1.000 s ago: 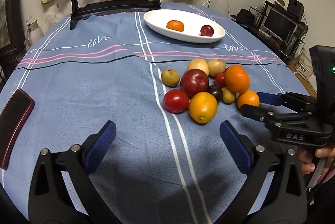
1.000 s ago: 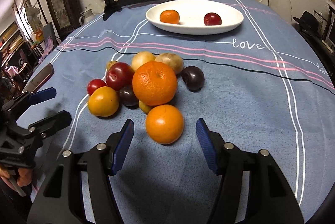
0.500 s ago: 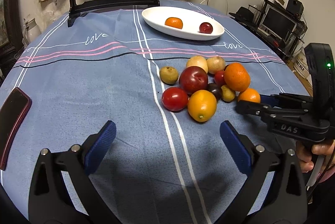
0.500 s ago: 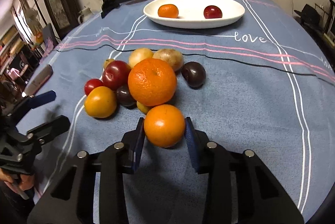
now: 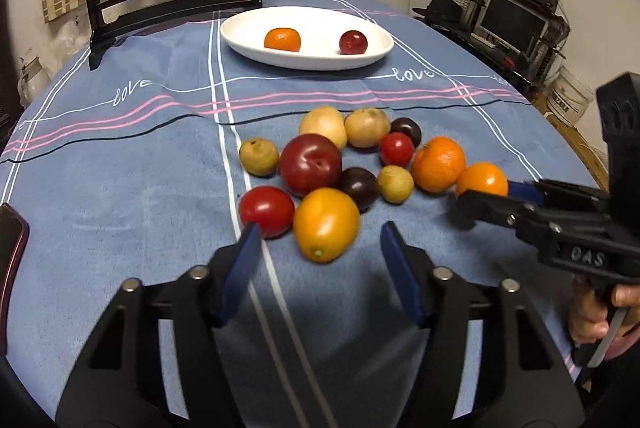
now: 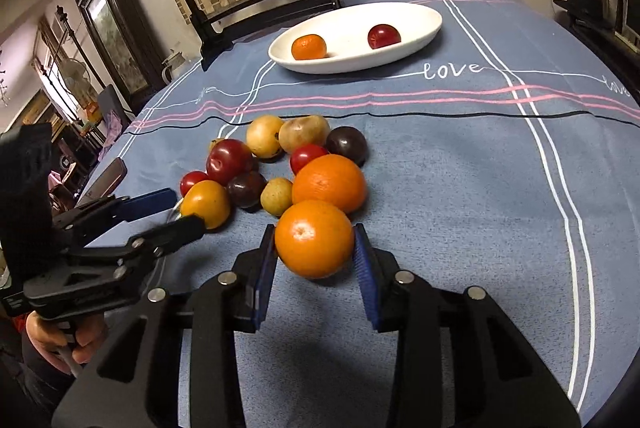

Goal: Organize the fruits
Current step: 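Grasp the yellow-orange fruit with the left tool while the right tool holds the orange, then carry both fruits onto the white plate and open both tools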

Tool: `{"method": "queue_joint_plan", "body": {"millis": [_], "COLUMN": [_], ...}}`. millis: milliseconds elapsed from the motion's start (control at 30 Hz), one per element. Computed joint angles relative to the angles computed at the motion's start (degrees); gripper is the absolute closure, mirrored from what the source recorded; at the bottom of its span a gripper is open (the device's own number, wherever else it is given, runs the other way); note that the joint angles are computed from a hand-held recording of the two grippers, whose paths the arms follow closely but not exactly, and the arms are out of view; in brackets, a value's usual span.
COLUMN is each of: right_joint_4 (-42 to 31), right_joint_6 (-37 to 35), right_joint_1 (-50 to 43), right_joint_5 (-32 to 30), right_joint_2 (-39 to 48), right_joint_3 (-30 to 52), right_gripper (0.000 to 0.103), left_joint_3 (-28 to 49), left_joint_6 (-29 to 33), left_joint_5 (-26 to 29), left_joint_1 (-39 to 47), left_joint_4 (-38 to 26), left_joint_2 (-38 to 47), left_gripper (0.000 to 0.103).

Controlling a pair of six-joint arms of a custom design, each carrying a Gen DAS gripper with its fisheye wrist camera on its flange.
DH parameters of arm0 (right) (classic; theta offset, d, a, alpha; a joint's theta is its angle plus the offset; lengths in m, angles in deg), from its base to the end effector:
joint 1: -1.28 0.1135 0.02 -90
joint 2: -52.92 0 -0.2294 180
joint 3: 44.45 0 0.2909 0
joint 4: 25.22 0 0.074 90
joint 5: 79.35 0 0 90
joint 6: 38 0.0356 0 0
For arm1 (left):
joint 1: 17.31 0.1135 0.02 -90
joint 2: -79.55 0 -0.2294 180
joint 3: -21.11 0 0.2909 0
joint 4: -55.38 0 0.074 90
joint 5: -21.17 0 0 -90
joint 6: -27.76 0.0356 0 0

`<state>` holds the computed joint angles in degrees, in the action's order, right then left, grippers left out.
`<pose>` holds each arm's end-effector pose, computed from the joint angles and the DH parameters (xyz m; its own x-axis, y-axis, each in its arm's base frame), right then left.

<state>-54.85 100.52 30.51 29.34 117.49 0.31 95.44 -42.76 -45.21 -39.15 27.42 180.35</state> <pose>0.2370 0.1196 0.1402 -0.6495 0.4498 -0.6131 0.3108 0.8929 0.3259 0.3524 -0.1566 0.1225 -0.5260 0.5400 -0.6571 0.7771 0.6191 -0.1133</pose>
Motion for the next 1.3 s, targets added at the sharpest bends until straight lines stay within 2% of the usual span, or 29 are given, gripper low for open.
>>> {"method": "queue_joint_plan", "body": {"millis": [267, 467, 533, 633, 1100, 1200, 1300], "right_joint_4": [1.3, 1.7, 1.7, 1.6, 0.7, -0.3, -0.4], "right_joint_6": [0.0, 0.4, 0.6, 0.8, 0.0, -1.8, -7.0], "right_joint_1": [-0.6, -0.9, -0.9, -0.9, -0.6, -1.1, -4.4], "right_joint_5": [-1.3, -2.1, -2.0, -2.1, -1.7, -2.7, -3.9], "right_joint_2": [-0.2, -0.2, -0.6, -0.8, 0.4, -0.4, -3.5], "right_joint_3": [-0.7, -0.8, -1.1, -1.3, -0.2, 0.6, 2.7], "right_gripper": [0.065, 0.065, 0.065, 0.065, 0.065, 0.065, 0.065], "left_joint_3": [0.2, 2.9, 3.2, 3.9, 1.6, 4.8, 13.3], "left_joint_6": [0.7, 1.3, 0.7, 0.3, 0.5, 2.0, 3.3], "left_joint_5": [-2.4, -2.7, -2.5, -2.6, 2.4, 5.7, 8.2], "left_joint_1": [-2.1, -2.8, -2.7, -2.6, -0.3, 0.8, 1.1], "left_joint_4": [0.5, -2.6, -2.8, -3.4, -4.8, -9.2, -14.7], "left_joint_2": [0.1, 2.6, 2.9, 3.5, 0.8, 1.2, 3.2], "left_gripper": [0.051, 0.052, 0.054, 0.064, 0.064, 0.064, 0.064]}}
